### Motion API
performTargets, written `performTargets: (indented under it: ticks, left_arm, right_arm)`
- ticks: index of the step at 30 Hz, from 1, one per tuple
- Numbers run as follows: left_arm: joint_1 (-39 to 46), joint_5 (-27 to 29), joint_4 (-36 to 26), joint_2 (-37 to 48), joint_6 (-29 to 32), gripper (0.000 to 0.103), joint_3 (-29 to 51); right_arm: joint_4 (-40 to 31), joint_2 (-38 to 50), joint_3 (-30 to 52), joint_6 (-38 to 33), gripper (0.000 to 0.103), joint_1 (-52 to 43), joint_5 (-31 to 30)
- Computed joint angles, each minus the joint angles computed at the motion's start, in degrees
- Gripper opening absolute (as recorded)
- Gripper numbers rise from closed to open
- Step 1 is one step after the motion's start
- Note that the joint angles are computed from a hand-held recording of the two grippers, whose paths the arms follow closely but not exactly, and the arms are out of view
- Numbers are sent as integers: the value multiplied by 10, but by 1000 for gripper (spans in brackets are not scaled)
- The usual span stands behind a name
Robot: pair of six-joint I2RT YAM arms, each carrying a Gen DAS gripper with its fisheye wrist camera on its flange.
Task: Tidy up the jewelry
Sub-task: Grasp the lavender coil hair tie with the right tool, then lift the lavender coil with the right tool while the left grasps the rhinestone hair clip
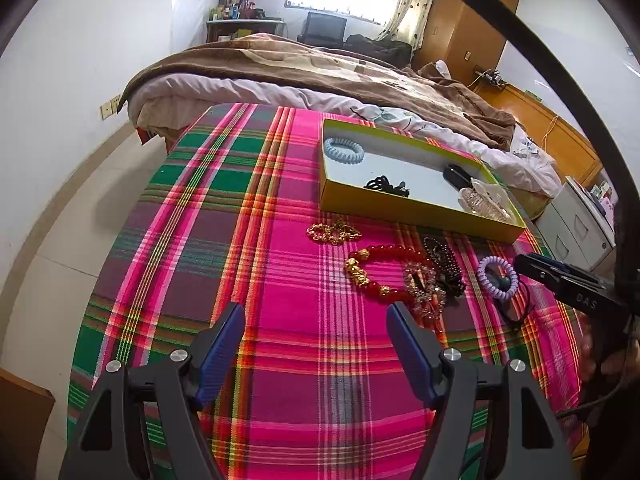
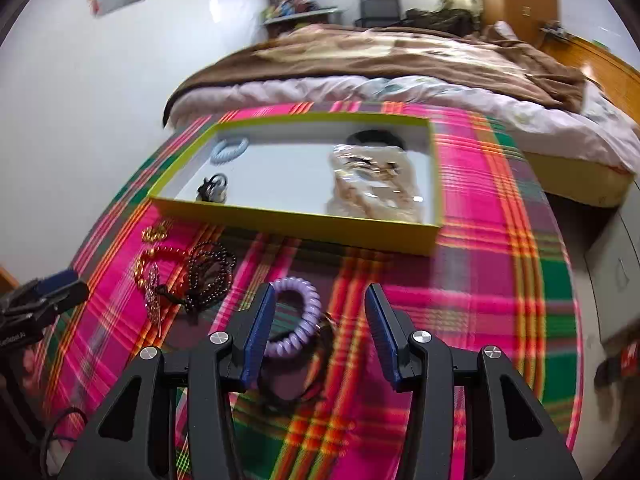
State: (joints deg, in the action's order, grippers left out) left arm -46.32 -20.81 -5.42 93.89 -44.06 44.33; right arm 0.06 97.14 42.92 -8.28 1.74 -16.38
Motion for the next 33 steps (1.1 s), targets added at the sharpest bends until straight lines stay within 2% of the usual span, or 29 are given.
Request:
performTargets:
  ticks: [6, 11, 14, 17, 27, 33]
  left_arm:
    - [11, 6, -3, 8, -2, 73, 3]
    - [15, 13, -1, 14, -1, 73, 5]
    - [20, 23, 4, 16, -1, 73, 3]
    - [22, 26, 0, 20, -2, 73, 6]
    - [11, 46, -11, 45, 8, 73, 43]
    - [-8, 62, -17, 84, 12, 73, 95]
  right_arm:
    - [-47, 52, 59, -42, 48, 11, -2]
    - [-64, 70, 75, -63, 46, 14, 4]
    - [-66, 73, 77, -71, 22, 19, 9]
    - [-61, 68, 72, -74, 13, 18, 4]
    - [-31, 27, 44, -50, 10, -11, -45]
    - [-3, -6, 15, -23, 10, -34, -73]
